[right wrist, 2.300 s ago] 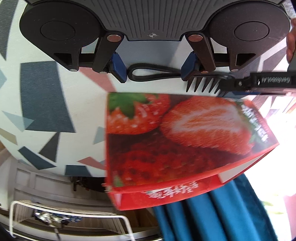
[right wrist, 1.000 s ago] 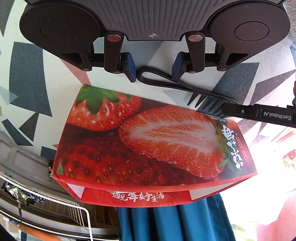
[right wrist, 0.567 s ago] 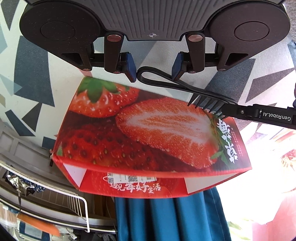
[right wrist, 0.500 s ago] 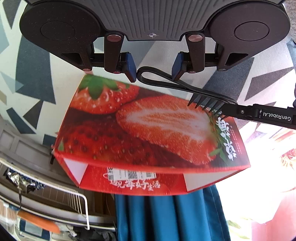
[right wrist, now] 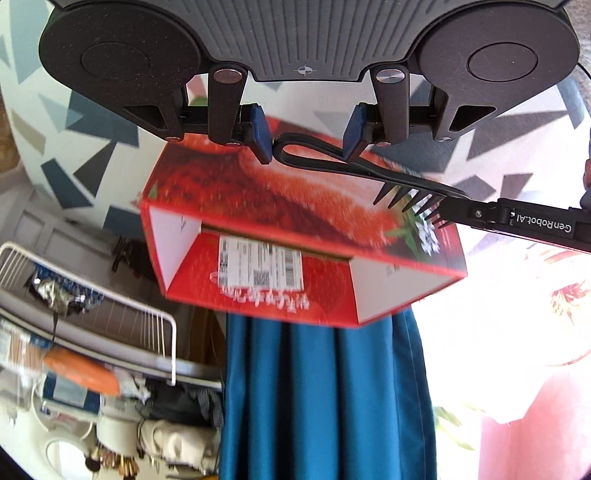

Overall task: Organize rigid objects
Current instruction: 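Lift the comb with the left gripper and carry it over the box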

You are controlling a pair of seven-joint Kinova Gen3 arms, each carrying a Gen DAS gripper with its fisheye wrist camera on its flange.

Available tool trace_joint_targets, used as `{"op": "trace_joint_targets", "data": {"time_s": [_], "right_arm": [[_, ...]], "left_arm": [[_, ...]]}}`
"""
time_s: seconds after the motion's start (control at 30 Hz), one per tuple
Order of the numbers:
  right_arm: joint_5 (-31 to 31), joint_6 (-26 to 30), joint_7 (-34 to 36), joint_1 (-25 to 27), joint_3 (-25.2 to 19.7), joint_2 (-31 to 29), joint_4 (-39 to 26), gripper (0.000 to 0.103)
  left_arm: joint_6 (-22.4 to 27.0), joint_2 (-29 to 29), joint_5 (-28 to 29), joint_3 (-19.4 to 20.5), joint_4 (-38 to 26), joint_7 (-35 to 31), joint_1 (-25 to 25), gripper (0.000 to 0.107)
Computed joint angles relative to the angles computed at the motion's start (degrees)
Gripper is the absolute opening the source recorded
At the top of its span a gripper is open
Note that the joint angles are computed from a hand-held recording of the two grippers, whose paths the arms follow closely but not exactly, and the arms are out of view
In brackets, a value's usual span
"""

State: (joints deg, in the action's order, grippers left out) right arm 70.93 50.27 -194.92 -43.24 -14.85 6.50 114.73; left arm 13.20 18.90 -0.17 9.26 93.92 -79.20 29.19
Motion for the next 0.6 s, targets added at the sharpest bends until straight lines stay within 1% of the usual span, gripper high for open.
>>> {"op": "trace_joint_targets", "data": {"time_s": [0.33, 0.47, 0.6], "right_arm": [[1.63, 4.98, 2.30, -1.43, -1.28, -1.33, -2.46, 0.039], [2.34, 5.40, 3.52, -1.07, -1.33, -1.78, -3.33, 0.039], [2.69, 4.71, 4.86, -0.02, -0.92, -1.87, -4.09, 0.039]], "left_arm": [[-3.69, -3.51, -0.45, -0.94, 2.08, 1.02, 0.60, 0.051], [-4.85, -4.10, -0.45, -0.42, 1.80, 0.75, -0.01, 0.051], [-4.35, -3.37, -0.76, -0.46, -0.40, 0.13, 0.08, 0.051]]}}
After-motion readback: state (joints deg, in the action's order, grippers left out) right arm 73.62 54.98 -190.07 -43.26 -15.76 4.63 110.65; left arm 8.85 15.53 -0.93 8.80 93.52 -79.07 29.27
